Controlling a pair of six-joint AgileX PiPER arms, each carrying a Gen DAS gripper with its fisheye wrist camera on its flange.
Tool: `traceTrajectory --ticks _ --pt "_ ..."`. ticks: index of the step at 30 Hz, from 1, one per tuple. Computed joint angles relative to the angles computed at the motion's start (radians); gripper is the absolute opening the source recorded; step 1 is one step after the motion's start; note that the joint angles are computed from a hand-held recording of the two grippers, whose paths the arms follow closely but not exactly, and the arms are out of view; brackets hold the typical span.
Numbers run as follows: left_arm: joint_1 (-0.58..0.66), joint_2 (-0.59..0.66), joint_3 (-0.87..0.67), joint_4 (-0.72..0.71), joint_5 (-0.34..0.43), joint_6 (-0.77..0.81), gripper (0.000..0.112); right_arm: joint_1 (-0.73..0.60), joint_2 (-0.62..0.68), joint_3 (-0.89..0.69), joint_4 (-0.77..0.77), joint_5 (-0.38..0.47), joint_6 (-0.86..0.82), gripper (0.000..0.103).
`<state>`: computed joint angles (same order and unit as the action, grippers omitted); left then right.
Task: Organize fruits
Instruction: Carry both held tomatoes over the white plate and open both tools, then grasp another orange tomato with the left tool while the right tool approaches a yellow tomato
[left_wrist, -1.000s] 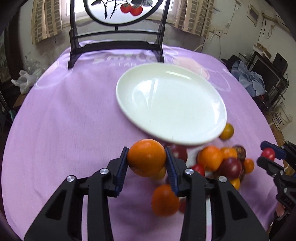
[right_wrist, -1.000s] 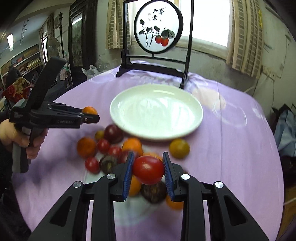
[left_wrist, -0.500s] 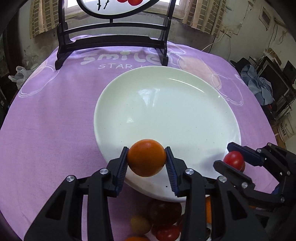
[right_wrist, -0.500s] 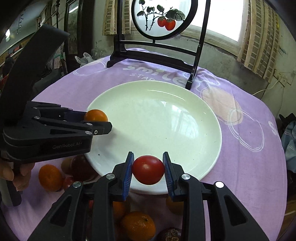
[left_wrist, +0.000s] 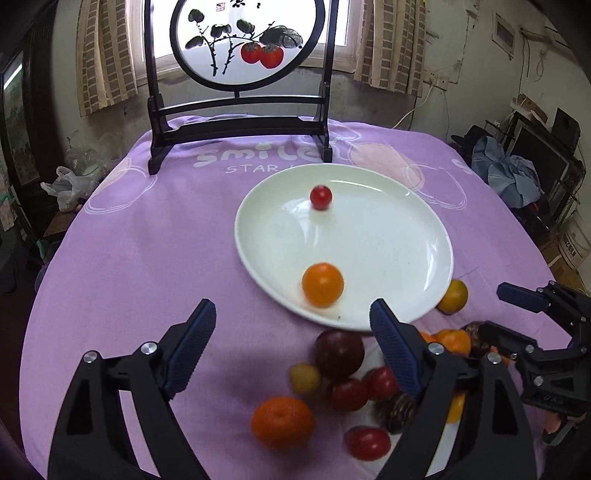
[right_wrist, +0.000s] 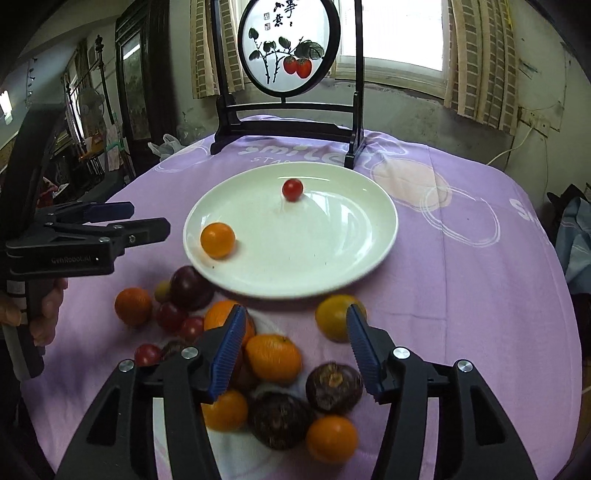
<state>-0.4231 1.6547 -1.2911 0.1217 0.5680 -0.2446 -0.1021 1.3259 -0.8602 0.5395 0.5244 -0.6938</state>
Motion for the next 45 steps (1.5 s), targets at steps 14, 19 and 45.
traceTrajectory --ticks 14,19,45 --pt "-0.032 -0.15 0.341 0.094 -0.077 -0.124 0.085 -0.188 -0.281 0.267 0.129 0.122 -0.176 0.067" --pt "-0.028 -0.118 0.338 0.071 -0.095 -0.107 0.076 -0.215 -0.311 0.29 0.153 0.148 -0.203 0.069" --pt "-0.034 -0.136 0.318 -0.021 -0.078 -0.019 0.043 -0.069 -0.05 0.208 -0.226 -0.036 0.178 0.049"
